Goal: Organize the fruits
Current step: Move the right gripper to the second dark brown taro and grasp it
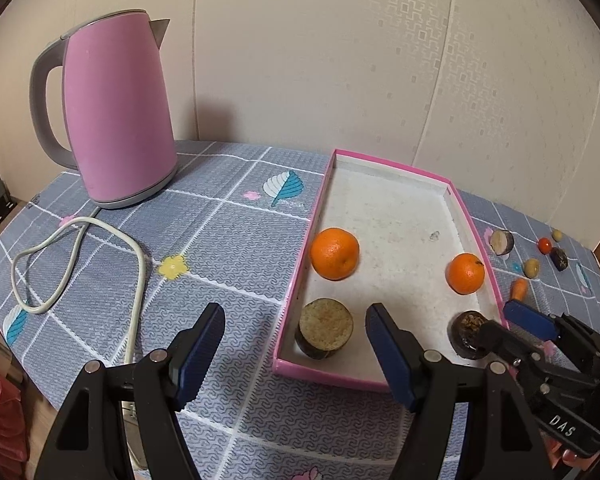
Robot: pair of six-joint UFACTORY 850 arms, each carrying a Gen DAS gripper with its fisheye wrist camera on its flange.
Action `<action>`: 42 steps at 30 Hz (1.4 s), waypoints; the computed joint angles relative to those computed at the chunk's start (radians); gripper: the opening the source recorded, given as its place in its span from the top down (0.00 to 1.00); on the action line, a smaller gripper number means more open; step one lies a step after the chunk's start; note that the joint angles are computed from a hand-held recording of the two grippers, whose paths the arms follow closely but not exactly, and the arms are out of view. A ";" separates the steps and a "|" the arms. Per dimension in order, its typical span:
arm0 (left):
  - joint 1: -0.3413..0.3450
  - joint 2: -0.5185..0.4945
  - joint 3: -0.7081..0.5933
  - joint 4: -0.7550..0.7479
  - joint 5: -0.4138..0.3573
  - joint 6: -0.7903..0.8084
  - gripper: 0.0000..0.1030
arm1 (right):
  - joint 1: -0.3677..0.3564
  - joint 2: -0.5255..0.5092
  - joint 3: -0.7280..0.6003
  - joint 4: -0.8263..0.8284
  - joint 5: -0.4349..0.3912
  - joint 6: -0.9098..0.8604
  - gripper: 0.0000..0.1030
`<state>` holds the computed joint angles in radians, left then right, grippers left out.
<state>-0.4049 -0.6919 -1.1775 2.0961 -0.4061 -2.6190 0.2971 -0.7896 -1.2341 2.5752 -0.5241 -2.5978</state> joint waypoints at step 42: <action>-0.091 -0.117 -0.205 0.132 0.107 -0.011 0.28 | -0.156 0.032 0.058 0.363 0.140 -0.061 0.45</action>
<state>-0.4962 -0.8086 -1.3828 2.2286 -0.2988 -2.6303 0.1414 -0.7580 -1.1765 2.9378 -0.3840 -2.6591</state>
